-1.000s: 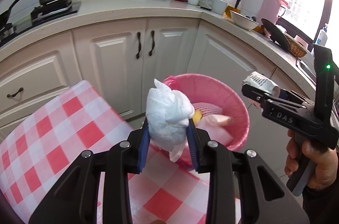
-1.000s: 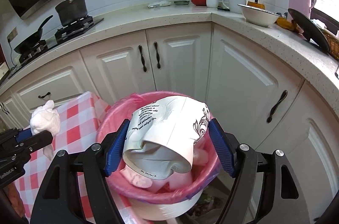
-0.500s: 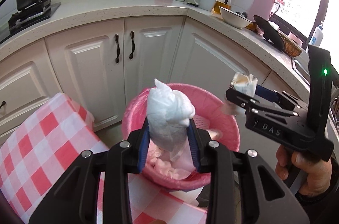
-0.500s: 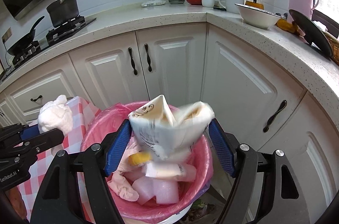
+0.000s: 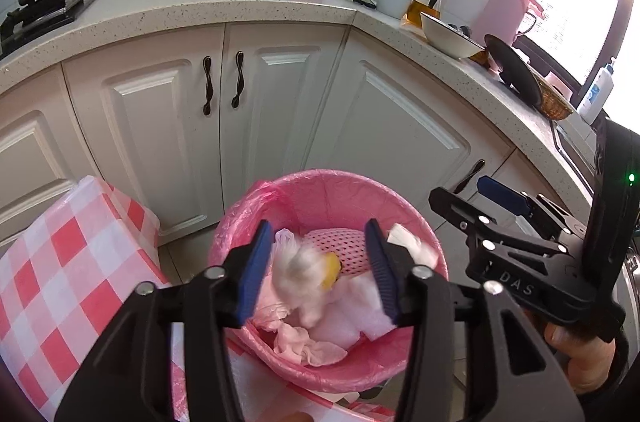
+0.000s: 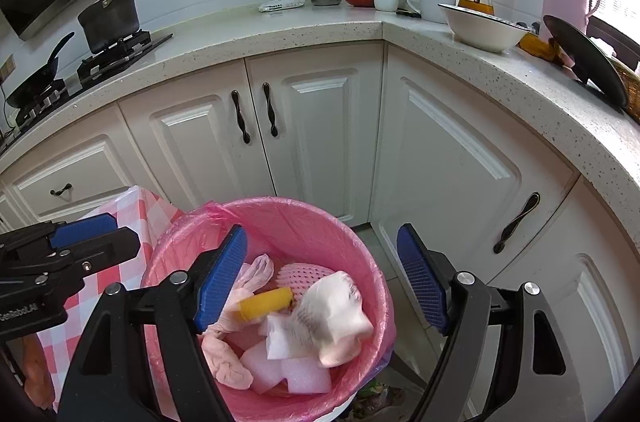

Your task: Collect trash

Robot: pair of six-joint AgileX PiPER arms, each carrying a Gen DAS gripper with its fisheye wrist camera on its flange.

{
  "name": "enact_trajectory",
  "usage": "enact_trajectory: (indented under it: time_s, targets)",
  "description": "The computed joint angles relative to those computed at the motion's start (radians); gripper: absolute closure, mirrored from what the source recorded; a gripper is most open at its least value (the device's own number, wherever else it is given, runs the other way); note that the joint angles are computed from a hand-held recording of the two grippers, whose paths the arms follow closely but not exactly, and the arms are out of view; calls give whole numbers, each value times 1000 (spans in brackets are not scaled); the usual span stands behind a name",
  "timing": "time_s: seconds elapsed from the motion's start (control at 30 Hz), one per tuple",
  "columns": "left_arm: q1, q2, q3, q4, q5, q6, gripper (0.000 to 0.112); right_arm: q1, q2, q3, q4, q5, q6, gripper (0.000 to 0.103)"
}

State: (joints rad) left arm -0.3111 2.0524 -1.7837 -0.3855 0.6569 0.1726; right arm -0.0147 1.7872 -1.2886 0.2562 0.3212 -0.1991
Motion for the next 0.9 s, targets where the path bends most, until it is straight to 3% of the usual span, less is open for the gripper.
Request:
enact_trajectory:
  time_s: [0.2, 0.37, 0.53, 0.67, 0.77, 0.9]
  targets:
    - [24, -77, 123, -32, -62, 30, 59, 6, -38, 49, 3, -21, 1, 25]
    - [47, -192, 305, -143, -130, 138, 44, 16, -121, 163, 11, -66, 10, 20]
    - [51, -301, 474, -248, -185, 262, 38, 28, -225, 309, -19, -132, 68, 19]
    - [33, -381, 605, -228, -262, 276, 36, 35, -296, 423, 109, -178, -61, 19]
    - [37, -424, 684, -305, -292, 356, 35, 35, -345, 498, 226, -212, -175, 19]
    - [29, -458, 760, -327, -335, 395, 32, 37, -396, 562, 225, -228, -162, 19]
